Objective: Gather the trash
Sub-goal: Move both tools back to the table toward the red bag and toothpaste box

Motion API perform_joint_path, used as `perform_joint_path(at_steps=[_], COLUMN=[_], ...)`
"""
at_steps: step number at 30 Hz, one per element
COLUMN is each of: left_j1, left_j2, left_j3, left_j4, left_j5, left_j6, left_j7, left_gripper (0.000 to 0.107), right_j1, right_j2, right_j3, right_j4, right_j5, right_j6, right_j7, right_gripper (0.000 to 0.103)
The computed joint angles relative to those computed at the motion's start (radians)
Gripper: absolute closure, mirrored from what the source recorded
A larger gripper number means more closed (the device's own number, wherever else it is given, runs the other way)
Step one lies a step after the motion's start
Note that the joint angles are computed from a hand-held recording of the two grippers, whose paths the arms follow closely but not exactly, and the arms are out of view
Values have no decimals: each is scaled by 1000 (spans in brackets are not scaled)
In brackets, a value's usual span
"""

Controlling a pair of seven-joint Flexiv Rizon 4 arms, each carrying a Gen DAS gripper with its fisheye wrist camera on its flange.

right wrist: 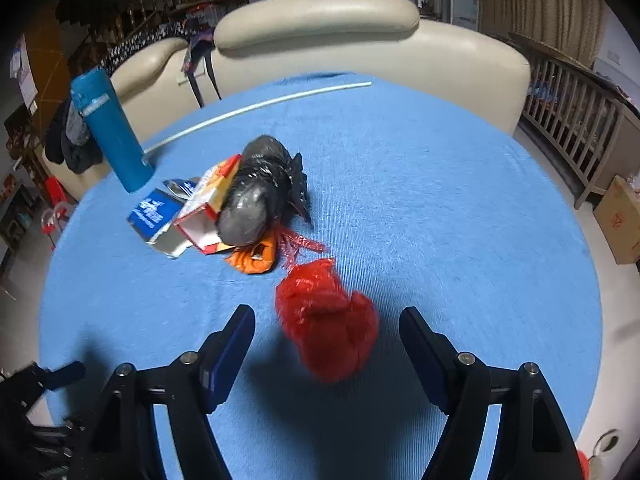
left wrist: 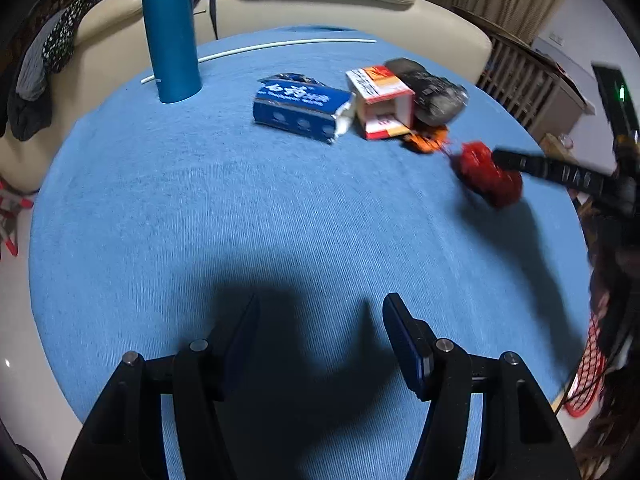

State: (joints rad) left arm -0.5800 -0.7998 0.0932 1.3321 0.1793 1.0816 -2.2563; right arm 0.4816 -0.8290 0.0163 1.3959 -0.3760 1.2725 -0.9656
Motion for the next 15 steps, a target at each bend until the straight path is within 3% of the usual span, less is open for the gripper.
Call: perform_joint_path(at_steps=[2,4,8,15], left_j1=[15,31,60,111], left_j2=[-18,-40,-106,-247], left_j3=[-6,-13,-19,-39], left_j4=[-35,-81,-210,-467], left_j5=[-16,-35,-57,-82], left_j6=[-11,-26,-60,-170], left_j7=[4,10,53,223], left_gripper=[42,42,34,31], right_j1=[-17,-42,-41,-66], right_j2=[-26,-49,-39,-31], right_j3=[28,69,61,91], right_j4=[-37,-64,-28,14], right_j5=[11,45,68,109], right_j6=[-37,-53,3,65], right_j7=[-27,-56,-63,-85], right_gripper=[30,46,49,49])
